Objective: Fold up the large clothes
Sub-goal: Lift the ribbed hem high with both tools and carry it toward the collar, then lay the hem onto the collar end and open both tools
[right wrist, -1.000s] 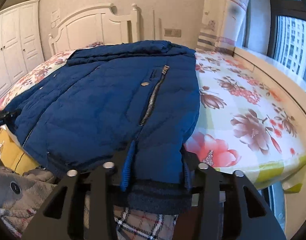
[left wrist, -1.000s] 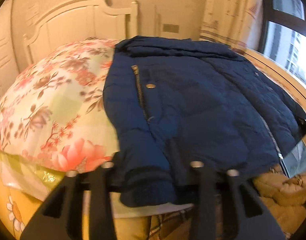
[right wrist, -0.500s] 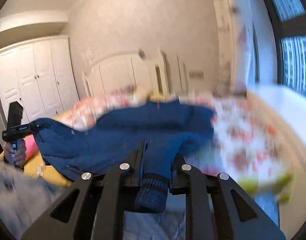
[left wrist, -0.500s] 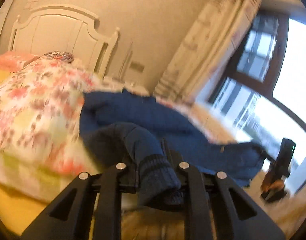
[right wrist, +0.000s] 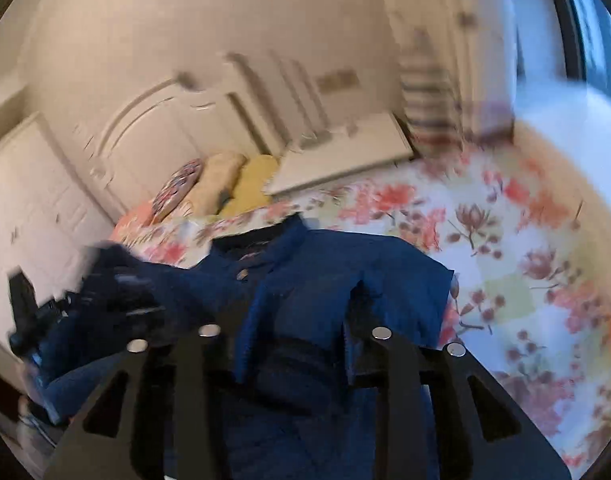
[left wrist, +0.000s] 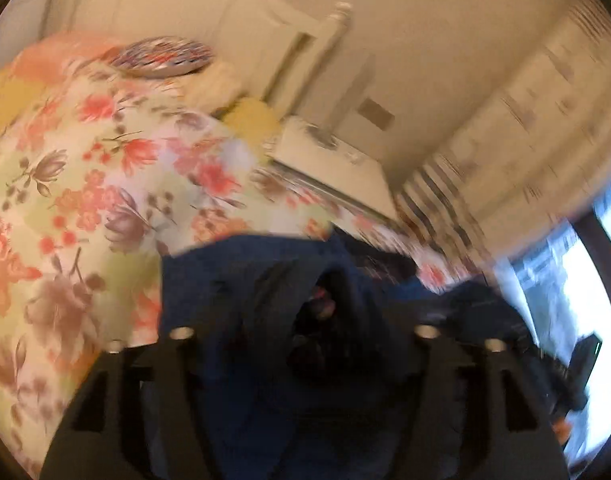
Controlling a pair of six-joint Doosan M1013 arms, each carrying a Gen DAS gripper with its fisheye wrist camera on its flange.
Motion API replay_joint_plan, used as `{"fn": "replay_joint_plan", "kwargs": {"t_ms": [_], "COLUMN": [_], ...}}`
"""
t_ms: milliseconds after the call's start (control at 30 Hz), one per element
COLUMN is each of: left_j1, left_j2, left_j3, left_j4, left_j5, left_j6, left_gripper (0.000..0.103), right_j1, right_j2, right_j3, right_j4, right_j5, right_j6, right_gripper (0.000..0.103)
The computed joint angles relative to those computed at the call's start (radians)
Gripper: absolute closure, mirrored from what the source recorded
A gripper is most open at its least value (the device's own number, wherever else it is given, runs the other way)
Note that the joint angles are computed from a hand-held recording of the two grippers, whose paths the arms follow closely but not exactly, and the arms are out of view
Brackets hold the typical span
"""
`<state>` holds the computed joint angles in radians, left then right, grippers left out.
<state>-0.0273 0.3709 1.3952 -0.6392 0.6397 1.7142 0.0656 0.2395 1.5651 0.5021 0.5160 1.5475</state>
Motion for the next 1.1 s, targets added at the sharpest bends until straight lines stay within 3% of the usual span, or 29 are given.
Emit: {"fn": "replay_joint_plan", "kwargs": {"t_ms": [33,67,100,167,267,433,500,600,667,700,733,767,833,900,1000,1033,1100], "left_j1": [0.006,0.013,0.017,0.019,0.01,0.016,0.004,-0.011,-0.011,-0.01,-0.008,-0.008,0.0,0.018,0.052,0.058,0.062], "left_j2": [0.013,0.024,0.033,0.052,0.07,0.103,0.114,0.133,0.133,0.133,0.129,0.118,0.093,0.053,0.007,0.005,0.043], "left_j3": [-0.011,-0.019,-0.03,-0.057,-0.064,-0.07,-0.073,-0.08,-0.068,-0.064,-0.054,-0.035,-0.001,0.05,0.082,0.069,-0.023], "left_j4": [0.041,0.08,0.123,0.219,0.285,0.083,0.111,0.158,0.127,0.105,0.077,0.052,-0.031,-0.181,-0.384,-0.394,-0.338], "left_j5": [-0.031,-0.06,-0.069,-0.059,-0.039,0.115,0.133,0.147,0.135,0.131,0.123,0.091,0.047,0.011,0.051,0.072,0.121], "left_j6": [-0.052,-0.095,-0.128,-0.164,-0.046,0.331,0.364,0.364,0.405,0.431,0.461,0.491,0.559,0.673,0.815,0.804,0.652], "left_gripper": [0.02,0.016,0.016,0.016,0.016,0.016,0.016,0.016,0.023,0.03,0.048,0.072,0.093,0.098,0.098,0.098,0.098], "right_j1": [-0.016,-0.034,-0.039,-0.05,-0.054,-0.035,-0.013,0.027,0.041,0.048,0.055,0.062,0.079,0.08,0.074,0.071,0.063], "right_j2": [0.004,0.005,0.004,0.016,0.05,0.083,0.096,0.117,0.119,0.118,0.114,0.106,0.083,0.047,-0.024,-0.036,-0.017], "right_j3": [0.008,0.022,0.034,0.03,0.005,-0.012,-0.028,-0.056,-0.052,-0.047,-0.038,-0.022,0.014,0.058,0.108,0.097,0.033], "right_j4": [0.067,0.124,0.138,0.007,-0.066,-0.011,-0.067,-0.201,-0.231,-0.263,-0.301,-0.341,-0.479,-0.501,-0.431,-0.43,-0.468], "right_j5": [-0.015,-0.045,-0.084,-0.108,-0.058,0.025,0.046,0.066,0.047,0.03,0.007,-0.028,-0.1,-0.169,-0.25,-0.249,-0.209], "right_j6": [-0.042,-0.076,-0.086,-0.014,-0.034,-0.257,-0.278,-0.258,-0.267,-0.249,-0.229,-0.211,-0.096,-0.039,-0.072,-0.066,-0.004], "right_gripper": [0.043,0.011,0.004,0.004,0.005,0.006,0.007,0.014,0.033,0.039,0.051,0.068,0.082,0.091,0.095,0.095,0.095]}}
